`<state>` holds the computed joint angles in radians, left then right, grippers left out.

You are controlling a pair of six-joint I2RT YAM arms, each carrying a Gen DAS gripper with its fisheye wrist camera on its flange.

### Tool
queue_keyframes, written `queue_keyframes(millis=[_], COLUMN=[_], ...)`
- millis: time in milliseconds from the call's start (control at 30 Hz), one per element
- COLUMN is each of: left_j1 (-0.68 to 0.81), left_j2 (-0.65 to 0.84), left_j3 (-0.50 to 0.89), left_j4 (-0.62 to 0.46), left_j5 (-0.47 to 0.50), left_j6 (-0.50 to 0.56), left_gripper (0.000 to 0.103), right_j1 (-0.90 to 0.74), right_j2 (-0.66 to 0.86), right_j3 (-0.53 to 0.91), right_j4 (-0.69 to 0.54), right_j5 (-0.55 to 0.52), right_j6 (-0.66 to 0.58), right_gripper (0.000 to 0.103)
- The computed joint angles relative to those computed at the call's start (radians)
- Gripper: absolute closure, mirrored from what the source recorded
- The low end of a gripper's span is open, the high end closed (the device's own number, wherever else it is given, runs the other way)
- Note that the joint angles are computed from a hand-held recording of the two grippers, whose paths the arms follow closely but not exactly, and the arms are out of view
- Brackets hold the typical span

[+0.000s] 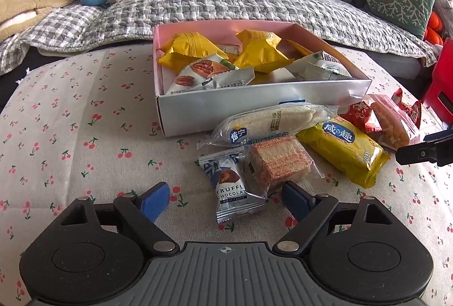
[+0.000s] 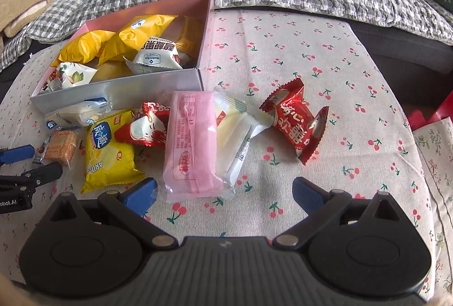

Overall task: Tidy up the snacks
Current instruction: 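Withdraw both open tools from the box back over the snack pile, then grasp the truffle chocolate with the left tool while the right grasps the pink bar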

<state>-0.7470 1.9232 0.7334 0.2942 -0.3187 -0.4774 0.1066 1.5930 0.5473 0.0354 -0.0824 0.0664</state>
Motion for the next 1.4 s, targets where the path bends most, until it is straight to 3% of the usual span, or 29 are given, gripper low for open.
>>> queue_keyframes(millis=[233,333,467,500,567,767,933,1033,1100,1167,1267,1400], left_j1=[-0.005,-0.012,-0.005,-0.003,0.000,0.019,0.044,0.064,0.069,0.074,0.071,0.068], left_j2=[-0.009,-0.010,-0.023,-0.026,-0.035,-0.081,-0.151,-0.178,-0.183,-0.185,-0.173,-0.145], left_j3=[0.001,0.005,0.017,0.019,0.021,0.004,-0.011,-0.024,-0.040,-0.050,-0.051,-0.040], left_j4=[-0.019,-0.034,-0.078,-0.089,-0.111,-0.177,-0.288,-0.307,-0.284,-0.259,-0.227,-0.198], left_j5=[-0.007,-0.020,-0.006,-0.004,0.000,0.027,0.099,0.155,0.167,0.191,0.186,0.126], left_j6=[0.017,0.049,0.064,0.062,0.057,0.042,0.049,0.079,0.066,0.053,0.033,0.038], left_gripper=[0.041,0.052,0.065,0.066,0.070,0.071,0.071,0.069,0.066,0.052,0.041,0.041], right_j1=[-0.029,-0.013,-0.010,-0.012,-0.024,-0.074,-0.104,-0.092,-0.087,-0.085,-0.072,-0.082], right_j2=[0.015,0.010,0.002,0.001,-0.006,-0.054,-0.087,-0.103,-0.102,-0.094,-0.074,-0.048], right_j3=[-0.005,-0.013,-0.016,-0.017,-0.020,-0.025,-0.014,-0.028,-0.034,-0.033,-0.030,-0.023], right_j4=[0.015,0.033,0.047,0.046,0.036,-0.066,-0.196,-0.209,-0.197,-0.187,-0.147,-0.107], right_j5=[-0.078,-0.064,-0.079,-0.084,-0.095,-0.131,-0.144,-0.127,-0.131,-0.138,-0.118,-0.121], right_j6=[0.025,0.007,-0.030,-0.039,-0.060,-0.116,-0.240,-0.301,-0.297,-0.295,-0.274,-0.235], right_gripper=[0.008,0.013,0.035,0.047,0.053,0.055,0.054,0.048,0.033,0.028,0.027,0.040])
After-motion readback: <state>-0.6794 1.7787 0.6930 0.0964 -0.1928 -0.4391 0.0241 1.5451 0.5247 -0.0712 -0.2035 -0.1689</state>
